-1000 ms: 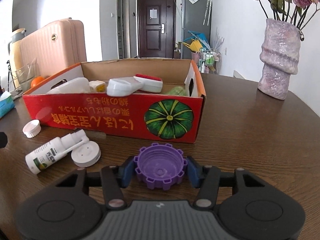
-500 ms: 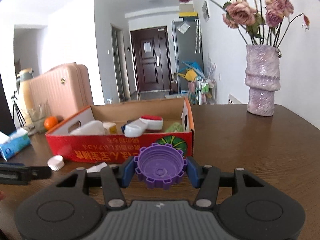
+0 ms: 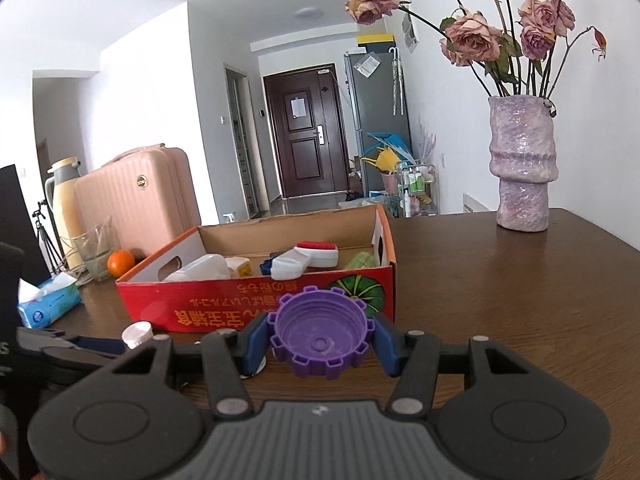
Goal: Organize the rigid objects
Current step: 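Reach the left gripper to the small white spray bottle and grasp it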
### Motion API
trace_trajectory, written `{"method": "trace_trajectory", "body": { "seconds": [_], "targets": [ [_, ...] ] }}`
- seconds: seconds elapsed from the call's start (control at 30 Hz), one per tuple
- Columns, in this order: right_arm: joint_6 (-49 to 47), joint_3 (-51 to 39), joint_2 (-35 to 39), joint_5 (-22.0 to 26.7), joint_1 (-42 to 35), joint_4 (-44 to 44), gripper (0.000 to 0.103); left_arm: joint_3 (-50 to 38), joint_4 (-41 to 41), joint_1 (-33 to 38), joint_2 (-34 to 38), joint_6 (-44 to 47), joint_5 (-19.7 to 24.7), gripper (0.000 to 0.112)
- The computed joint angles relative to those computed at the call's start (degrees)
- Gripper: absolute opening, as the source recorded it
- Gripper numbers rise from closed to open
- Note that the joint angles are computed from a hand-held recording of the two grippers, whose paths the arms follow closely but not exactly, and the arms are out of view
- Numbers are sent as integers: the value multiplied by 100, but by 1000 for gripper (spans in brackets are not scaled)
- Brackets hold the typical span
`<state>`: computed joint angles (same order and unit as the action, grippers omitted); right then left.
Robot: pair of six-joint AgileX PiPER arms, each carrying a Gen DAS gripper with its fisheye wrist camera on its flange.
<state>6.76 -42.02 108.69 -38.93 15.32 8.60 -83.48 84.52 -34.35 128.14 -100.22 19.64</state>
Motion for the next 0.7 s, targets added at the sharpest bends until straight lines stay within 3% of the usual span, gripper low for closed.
{"method": "trace_trajectory", "body": {
  "seconds": [0.23,0.4,0.57,0.63,0.7],
  "targets": [
    [37,30,-7,-13,62,-56,54,-395,-1037,34,219,1162,-33,92],
    [87,20,-1,-11,53,-111,54,-458,-1345,71,259,1486,-135,83],
    [36,-14,26,35,66,-50,54,-597,-1851,67,351,2085,-165,65],
    [-10,-55,66,64,78,3,54,-624,-2100,95,364,2341,-235,52],
    [-157,-113,135,85,111,157,54,-572,-1948,106,341,2196,-318,45]
  ]
}}
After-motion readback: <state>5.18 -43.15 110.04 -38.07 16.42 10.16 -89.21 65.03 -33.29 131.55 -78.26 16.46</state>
